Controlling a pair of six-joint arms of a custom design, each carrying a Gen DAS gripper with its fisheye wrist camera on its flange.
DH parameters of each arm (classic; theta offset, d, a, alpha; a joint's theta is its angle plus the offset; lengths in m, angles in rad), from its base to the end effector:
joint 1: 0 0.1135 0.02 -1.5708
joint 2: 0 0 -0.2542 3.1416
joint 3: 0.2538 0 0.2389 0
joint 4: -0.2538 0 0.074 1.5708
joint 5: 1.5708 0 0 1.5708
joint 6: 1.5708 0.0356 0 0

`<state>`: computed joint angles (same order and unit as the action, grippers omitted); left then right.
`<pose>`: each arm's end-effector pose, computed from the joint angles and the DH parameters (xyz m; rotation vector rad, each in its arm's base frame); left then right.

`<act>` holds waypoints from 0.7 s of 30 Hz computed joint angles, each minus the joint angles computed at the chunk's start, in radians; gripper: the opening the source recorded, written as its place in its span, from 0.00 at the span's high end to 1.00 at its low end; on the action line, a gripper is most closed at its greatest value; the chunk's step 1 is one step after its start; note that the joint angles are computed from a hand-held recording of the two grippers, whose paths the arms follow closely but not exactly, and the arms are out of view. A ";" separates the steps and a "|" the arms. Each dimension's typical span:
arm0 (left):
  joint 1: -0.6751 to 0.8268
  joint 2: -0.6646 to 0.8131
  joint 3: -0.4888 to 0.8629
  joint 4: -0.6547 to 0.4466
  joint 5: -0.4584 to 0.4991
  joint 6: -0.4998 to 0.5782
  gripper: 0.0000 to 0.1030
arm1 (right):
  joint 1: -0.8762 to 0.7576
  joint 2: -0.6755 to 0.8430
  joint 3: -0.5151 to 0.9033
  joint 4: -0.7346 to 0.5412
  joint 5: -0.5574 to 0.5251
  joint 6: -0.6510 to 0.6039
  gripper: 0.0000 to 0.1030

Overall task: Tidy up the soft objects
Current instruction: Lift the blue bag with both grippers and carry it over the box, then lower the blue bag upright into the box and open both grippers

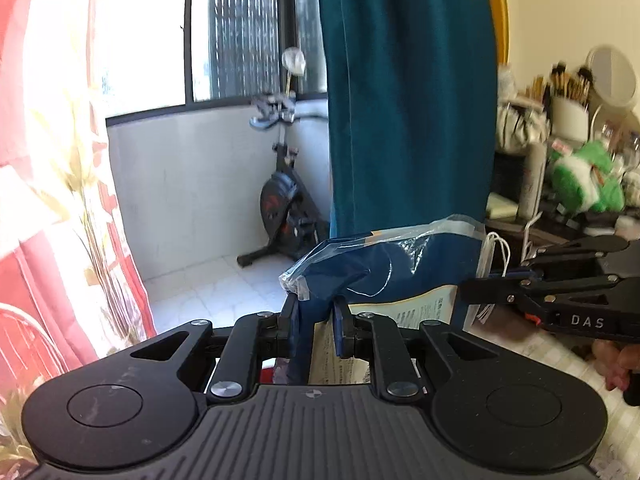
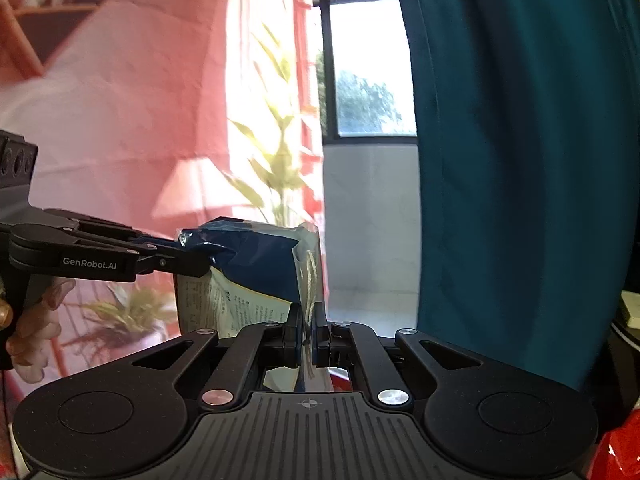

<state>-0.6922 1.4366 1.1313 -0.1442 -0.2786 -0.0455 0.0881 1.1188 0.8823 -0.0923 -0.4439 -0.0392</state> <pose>0.2542 -0.1980 0.3061 0.4684 1.9515 -0.1911 0.2460 0.0371 0.3120 -0.4197 1.8446 0.4540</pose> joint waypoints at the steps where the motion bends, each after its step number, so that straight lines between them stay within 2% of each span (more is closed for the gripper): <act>1: 0.006 0.021 -0.002 0.009 0.007 -0.004 0.83 | 0.005 0.024 -0.002 0.009 0.013 0.000 0.96; 11: 0.069 0.224 0.008 0.123 0.050 -0.036 0.82 | 0.061 0.258 -0.011 0.131 0.117 -0.012 0.96; 17: 0.084 0.336 0.055 0.130 0.065 -0.059 0.82 | 0.083 0.377 0.021 0.163 0.168 -0.048 0.96; 21: 0.098 0.384 0.099 0.084 0.092 -0.064 0.79 | 0.087 0.440 0.047 0.163 0.190 -0.048 0.96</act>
<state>-0.5943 1.8209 1.2298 -0.0603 -0.1866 -0.1091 0.1755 1.5591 0.9294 0.0710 -0.2543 -0.0870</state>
